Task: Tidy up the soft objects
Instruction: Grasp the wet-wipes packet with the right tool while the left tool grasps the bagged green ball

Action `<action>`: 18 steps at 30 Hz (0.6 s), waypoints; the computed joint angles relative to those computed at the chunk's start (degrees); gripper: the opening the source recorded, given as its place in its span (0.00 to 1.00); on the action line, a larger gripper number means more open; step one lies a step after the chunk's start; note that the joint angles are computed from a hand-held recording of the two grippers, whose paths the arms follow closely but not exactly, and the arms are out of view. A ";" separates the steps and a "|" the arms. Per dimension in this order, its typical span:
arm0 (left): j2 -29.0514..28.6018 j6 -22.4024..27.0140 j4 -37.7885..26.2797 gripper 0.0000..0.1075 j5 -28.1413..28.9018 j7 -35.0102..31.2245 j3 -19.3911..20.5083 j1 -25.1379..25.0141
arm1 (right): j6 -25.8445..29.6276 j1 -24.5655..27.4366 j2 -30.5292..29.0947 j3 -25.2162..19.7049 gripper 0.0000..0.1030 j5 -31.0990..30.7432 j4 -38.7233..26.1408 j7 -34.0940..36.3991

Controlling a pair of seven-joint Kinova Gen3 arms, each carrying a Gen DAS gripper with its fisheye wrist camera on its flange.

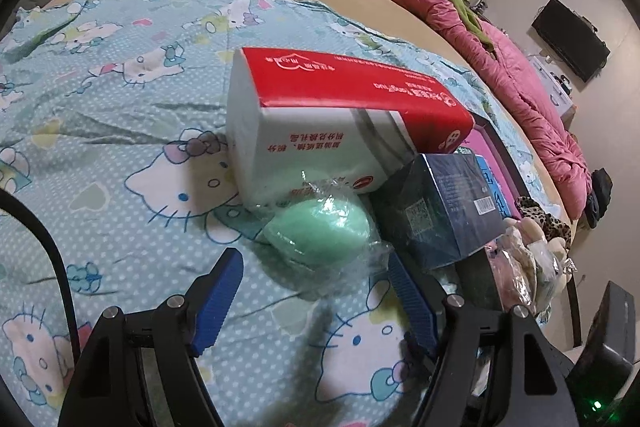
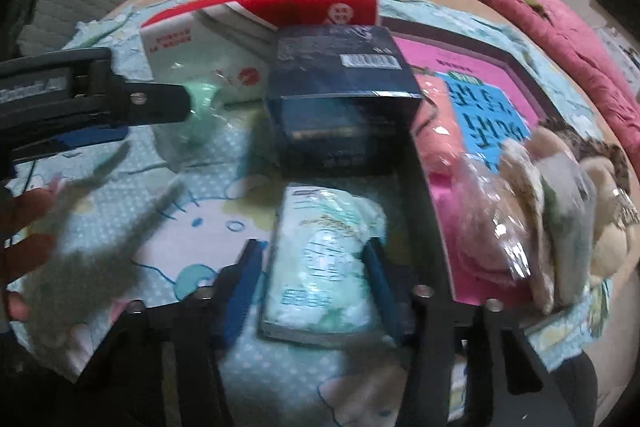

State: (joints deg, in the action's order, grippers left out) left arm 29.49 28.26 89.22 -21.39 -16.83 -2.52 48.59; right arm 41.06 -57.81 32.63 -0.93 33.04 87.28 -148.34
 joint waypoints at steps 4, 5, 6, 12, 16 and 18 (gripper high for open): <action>1.30 0.23 -1.10 0.69 1.44 -2.08 1.42 -1.78 | -2.55 0.85 -0.27 -1.01 0.44 -0.09 0.58 3.04; 1.50 -0.01 -1.12 0.69 1.76 -2.44 1.49 -2.01 | -2.40 0.33 -0.08 -0.58 0.44 0.20 0.41 3.01; 1.75 -0.08 -1.33 0.70 2.19 -2.89 1.63 -2.31 | -2.70 0.40 0.09 -0.60 0.46 0.11 0.42 3.41; 2.93 -0.91 -2.45 0.71 3.74 -4.59 0.95 -2.62 | -4.77 1.49 -0.01 -0.86 0.44 -1.43 1.10 5.97; 3.34 -2.94 -1.82 0.68 4.78 -4.78 0.32 -2.58 | -6.18 2.22 -0.68 -0.78 0.40 -2.19 1.88 8.50; 3.18 -3.66 -1.35 0.63 4.99 -5.04 0.05 -2.28 | -6.71 2.10 -1.04 -0.47 0.39 -2.27 2.17 8.98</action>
State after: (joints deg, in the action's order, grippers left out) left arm 32.67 24.59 87.87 -16.40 -21.87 -2.47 46.31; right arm 34.35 -55.71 31.60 -1.40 30.78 89.45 -139.35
